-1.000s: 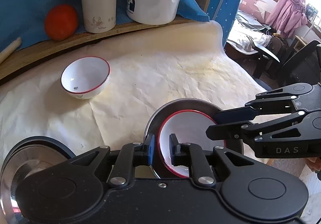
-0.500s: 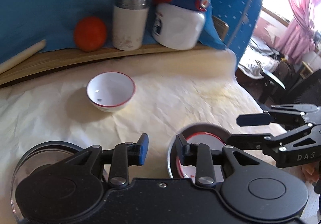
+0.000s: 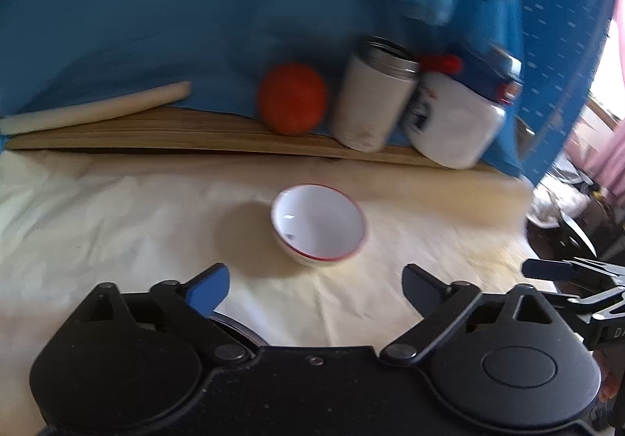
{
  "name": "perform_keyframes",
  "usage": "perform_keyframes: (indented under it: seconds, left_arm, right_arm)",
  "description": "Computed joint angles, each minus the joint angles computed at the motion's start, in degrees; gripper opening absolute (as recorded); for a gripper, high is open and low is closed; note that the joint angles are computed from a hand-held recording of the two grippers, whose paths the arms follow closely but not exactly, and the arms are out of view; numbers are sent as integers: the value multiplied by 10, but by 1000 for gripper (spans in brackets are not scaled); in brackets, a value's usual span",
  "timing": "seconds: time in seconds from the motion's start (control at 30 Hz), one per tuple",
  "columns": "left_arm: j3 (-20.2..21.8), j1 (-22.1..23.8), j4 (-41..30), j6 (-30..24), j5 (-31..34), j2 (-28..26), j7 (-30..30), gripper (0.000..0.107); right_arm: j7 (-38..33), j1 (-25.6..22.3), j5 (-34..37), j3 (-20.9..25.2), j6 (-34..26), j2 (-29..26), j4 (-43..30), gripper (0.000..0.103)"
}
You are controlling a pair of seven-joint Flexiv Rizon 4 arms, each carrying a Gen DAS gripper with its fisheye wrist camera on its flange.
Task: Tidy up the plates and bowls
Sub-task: 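Move both grippers to the second white bowl and grasp its rim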
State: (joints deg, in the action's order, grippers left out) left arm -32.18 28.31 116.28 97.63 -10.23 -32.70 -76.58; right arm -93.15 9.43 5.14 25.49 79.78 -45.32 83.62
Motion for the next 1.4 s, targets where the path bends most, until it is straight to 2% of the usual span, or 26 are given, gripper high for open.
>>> perform_keyframes:
  seconds: [0.2,0.3,0.37,0.43,0.53,0.6,0.87,1.03,1.3,1.4]
  left_arm:
    - [54,-42,-33,2,-20,-18,-20,102]
    - [96,-79,-55,5,-33,-28,-42,102]
    - [104,-86,-67,4,-39,-38,-52,102]
    - [115,-95,-81,-6,-40,-45,-53,102]
    - [163,-137,-107,-13,-45,-58,-56,102]
    - [177,-148,-119,-21,-48,-65,-54,102]
    - [212,-180,-148,-48,-73,-83,-68,102]
    - [220,-188,-163,-72,-84,-91,-66,102]
    - [244,-209,-177,-101,-92,-97,-67,102]
    - [254,-217,-176,-99,-92,-96,-70,102]
  right_arm:
    - [23,22,-10,-16,-20,-46,-72,102]
    - [37,40,-17,-31,-46,-72,-119,103]
    - [42,52,-23,-42,-62,-87,-146,103]
    - [42,63,-31,-49,-91,-105,-181,103]
    - [37,78,-32,-58,-114,-131,-228,103]
    - [35,87,-30,-65,-125,-145,-253,103]
    - [-2,90,-2,-57,-127,-182,-302,103]
    - [-63,63,50,-5,-143,-200,-337,103]
    - [-68,84,79,-39,-217,-215,-388,102]
    - [-69,87,93,-47,-219,-212,-388,98]
